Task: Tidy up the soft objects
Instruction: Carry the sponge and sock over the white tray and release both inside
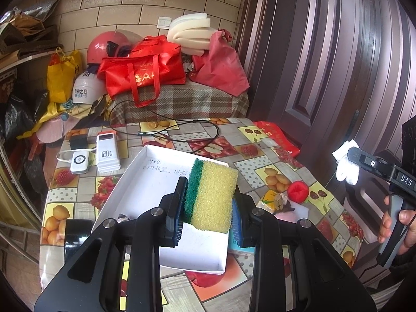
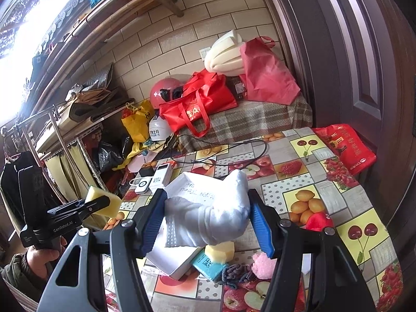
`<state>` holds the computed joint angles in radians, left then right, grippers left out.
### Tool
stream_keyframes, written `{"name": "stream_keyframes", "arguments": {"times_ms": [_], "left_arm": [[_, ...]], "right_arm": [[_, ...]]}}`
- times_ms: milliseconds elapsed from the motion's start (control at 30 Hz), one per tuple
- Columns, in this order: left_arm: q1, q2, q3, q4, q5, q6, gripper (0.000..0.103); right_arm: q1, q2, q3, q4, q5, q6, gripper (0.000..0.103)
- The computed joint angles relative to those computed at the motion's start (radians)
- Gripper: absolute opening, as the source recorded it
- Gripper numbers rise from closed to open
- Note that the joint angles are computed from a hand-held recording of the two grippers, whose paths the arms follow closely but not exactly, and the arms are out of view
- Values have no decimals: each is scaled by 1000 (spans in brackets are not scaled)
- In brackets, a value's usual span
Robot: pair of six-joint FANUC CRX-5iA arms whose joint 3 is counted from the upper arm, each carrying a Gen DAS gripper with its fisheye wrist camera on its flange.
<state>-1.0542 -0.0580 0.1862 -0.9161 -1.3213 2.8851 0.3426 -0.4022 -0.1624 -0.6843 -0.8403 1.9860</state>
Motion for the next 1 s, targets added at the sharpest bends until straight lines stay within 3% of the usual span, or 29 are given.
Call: {"name": "stream_keyframes", "arguments": {"times_ms": [600, 767, 1000], "left_arm": [[95, -43, -76, 69, 65, 17, 29], [185, -72, -121, 125, 110, 3, 29], [390, -72, -190, 286, 272, -79, 29]], "right_arm": [[79, 69, 27, 58, -9, -24, 63], [132, 110, 45, 96, -10, -25, 63], [220, 210, 93, 136, -29, 10, 64]]}}
